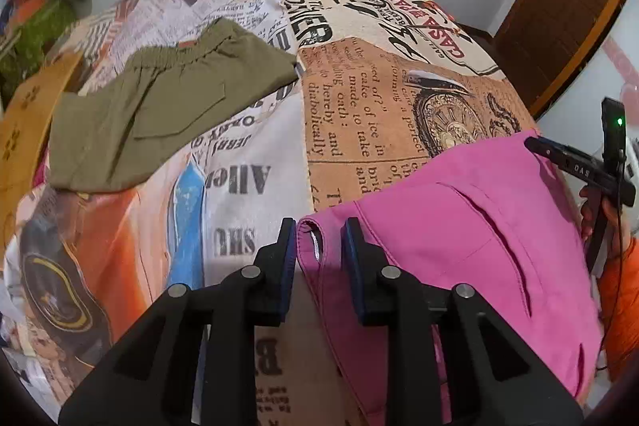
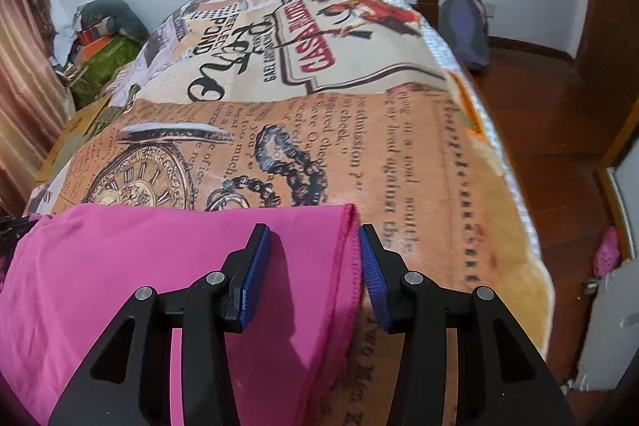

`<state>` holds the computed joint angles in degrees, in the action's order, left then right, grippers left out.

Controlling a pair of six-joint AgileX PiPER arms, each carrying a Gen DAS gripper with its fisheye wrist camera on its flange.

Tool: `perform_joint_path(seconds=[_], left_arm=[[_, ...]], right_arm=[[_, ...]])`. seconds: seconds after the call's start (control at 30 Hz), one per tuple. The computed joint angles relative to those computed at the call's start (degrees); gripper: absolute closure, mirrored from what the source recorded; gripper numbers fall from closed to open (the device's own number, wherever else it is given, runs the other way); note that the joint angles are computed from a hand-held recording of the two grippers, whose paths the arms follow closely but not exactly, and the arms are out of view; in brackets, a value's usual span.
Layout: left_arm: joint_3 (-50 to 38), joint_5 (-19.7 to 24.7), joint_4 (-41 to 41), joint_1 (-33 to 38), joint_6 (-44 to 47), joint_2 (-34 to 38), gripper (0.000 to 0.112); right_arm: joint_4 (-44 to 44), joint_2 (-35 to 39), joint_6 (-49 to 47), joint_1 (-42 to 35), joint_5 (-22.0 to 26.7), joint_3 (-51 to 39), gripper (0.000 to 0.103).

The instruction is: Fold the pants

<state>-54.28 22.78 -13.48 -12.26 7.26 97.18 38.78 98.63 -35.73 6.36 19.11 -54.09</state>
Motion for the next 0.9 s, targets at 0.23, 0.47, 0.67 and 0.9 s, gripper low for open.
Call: perform_joint_path(seconds=[0.23, 0.47, 0.67, 0.9], left_arm=[[0.5, -2.2, 13.1, -2.9, -11.5, -1.5, 0.101], [1.6, -2.6, 22.8, -4.0, -19.3, -3.5, 0.102], [0.9, -1.6, 30.9, -5.4, -26.5, -0.4, 0.098], [-3.0, 3.0, 21.8, -4.5, -19.0, -5.9, 0.093]], right_arm=[[-5.6, -0.1, 2.5, 1.8, -4.1, 0.8, 0.099], [-15.0, 0.1, 11.2, 2.6, -6.7, 1.1, 0.101], [-15.4, 0.6, 13.7, 1.9, -2.6, -1.5, 0.099], [-13.2, -5.9, 14.1, 2.6, 2.6, -2.4, 0.076]])
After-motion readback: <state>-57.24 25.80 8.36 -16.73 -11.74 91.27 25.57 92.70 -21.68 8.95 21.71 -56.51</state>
